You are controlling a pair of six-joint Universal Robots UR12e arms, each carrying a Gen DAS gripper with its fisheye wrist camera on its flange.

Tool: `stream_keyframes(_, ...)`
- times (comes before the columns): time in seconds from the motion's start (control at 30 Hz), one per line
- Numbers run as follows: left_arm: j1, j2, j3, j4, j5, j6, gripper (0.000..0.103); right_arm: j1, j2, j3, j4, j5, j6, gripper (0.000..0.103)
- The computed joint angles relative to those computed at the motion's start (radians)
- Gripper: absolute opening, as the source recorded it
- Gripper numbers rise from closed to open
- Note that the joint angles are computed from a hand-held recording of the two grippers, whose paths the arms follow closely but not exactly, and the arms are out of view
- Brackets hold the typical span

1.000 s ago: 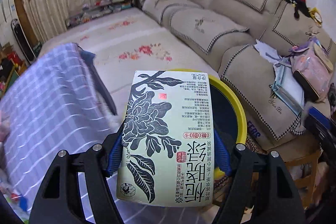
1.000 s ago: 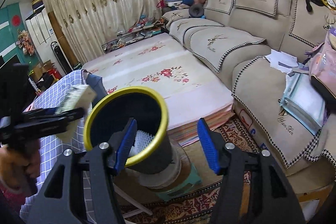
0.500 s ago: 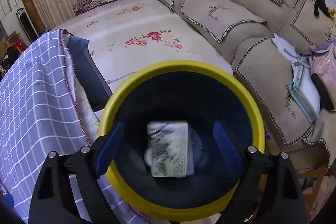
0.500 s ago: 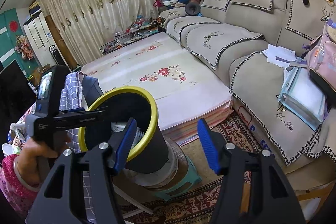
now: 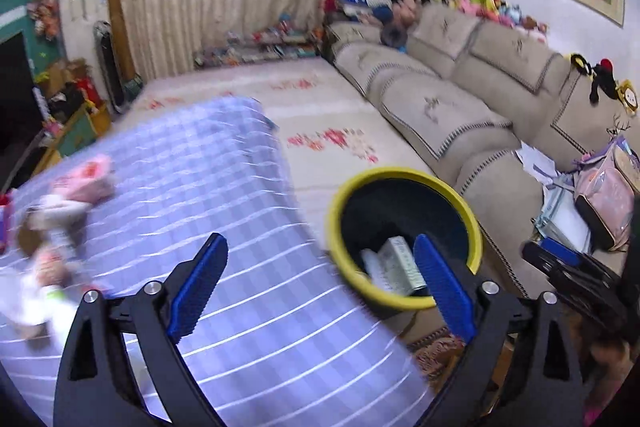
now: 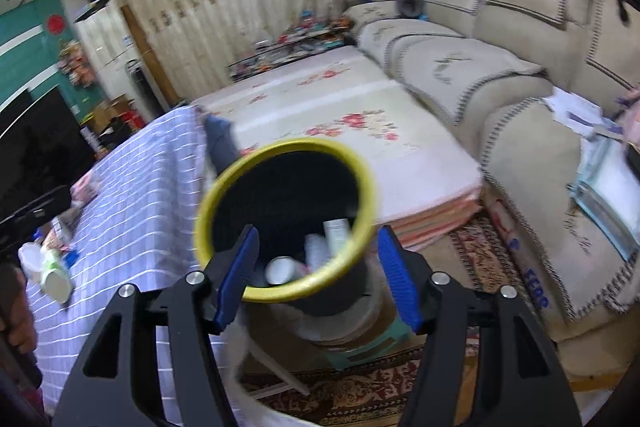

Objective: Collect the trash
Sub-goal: 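Carry the drink carton into the yellow bin and open the left tool, then grasp the green-labelled plastic bottle with the right tool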

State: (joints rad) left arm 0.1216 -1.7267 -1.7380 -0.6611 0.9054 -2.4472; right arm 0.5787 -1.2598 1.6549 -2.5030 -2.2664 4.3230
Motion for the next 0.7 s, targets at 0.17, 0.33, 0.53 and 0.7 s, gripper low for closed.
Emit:
stream_keyframes(0.17,0.128,0.035,-0.038,0.139,0.011,-0.064,0.094,0.000,0.102,-0.120,-0.127,0.118,-0.194,0.060)
stream_keyframes(0.33,0.232,0.027,-0.037,0.239,0.091,-0.184,0.096,0.001,0.220,-0.289,-0.177,0.279,-0.383,0.060)
stream_keyframes(0.53,0.315,-0.017,0.001,0.204,0.156,-0.280,0.096,0.011,0.359,-0.520,-0.139,0.446,-0.558,0.060)
stream_keyframes(0.7,0.349,-0.023,-0.006,0.203,0.134,-0.268,0.096,0.020,0.445,-0.665,-0.078,0.507,-0.633,0.060)
